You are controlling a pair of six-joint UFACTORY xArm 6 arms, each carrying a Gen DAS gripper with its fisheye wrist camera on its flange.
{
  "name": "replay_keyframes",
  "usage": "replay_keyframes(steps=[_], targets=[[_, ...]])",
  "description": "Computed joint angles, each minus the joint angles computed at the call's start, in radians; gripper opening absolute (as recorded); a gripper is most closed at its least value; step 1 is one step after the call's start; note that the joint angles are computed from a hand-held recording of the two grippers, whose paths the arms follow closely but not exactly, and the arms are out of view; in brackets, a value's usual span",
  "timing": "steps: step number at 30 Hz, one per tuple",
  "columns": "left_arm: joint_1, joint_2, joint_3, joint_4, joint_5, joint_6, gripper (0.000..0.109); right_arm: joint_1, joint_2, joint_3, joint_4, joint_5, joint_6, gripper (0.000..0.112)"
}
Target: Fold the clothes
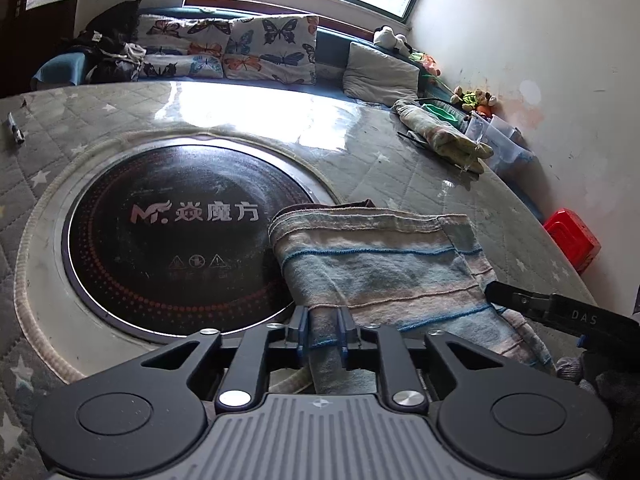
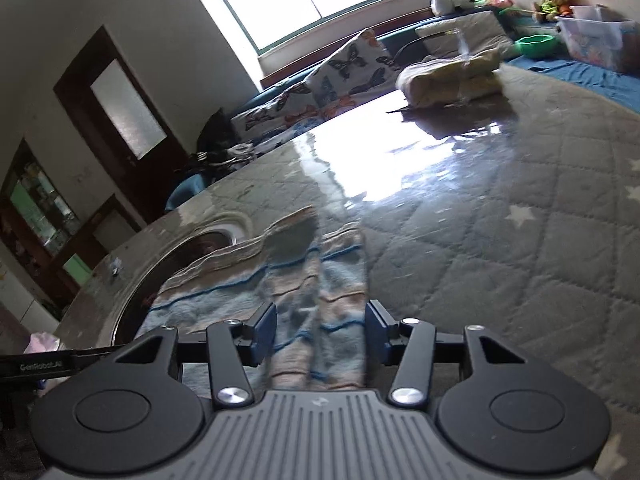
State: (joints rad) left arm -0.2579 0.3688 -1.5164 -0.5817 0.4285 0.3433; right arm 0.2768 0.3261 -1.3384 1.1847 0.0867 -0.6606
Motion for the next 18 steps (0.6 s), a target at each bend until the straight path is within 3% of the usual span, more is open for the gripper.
replay_keyframes(steps=[1,3,5,10,18], targets=[[0.001,0.006,-0.006,0.009,0.005,-0.009,0.022,0.002,0.003,-0.005,0.004,0.007,-0.008,0.049],[-0.002,0.011,-0.012,0.013,0.007,-0.006,0.02,0.004,0.008,-0.008,-0.041,0.018,0.025,0.032],[-0.006,0.015,-0.015,0.012,0.006,0.003,0.02,0.008,0.008,-0.01,-0.018,0.024,0.012,0.023],[-0.007,0.008,-0.015,-0.018,-0.006,0.035,0.008,0.024,-0.013,-0.002,0.073,0.006,-0.062,0.015],[-0.037,-0.002,-0.063,-0.071,-0.046,0.138,0.006,0.056,-0.089,-0.01,0.311,-0.083,-0.346,0.008]])
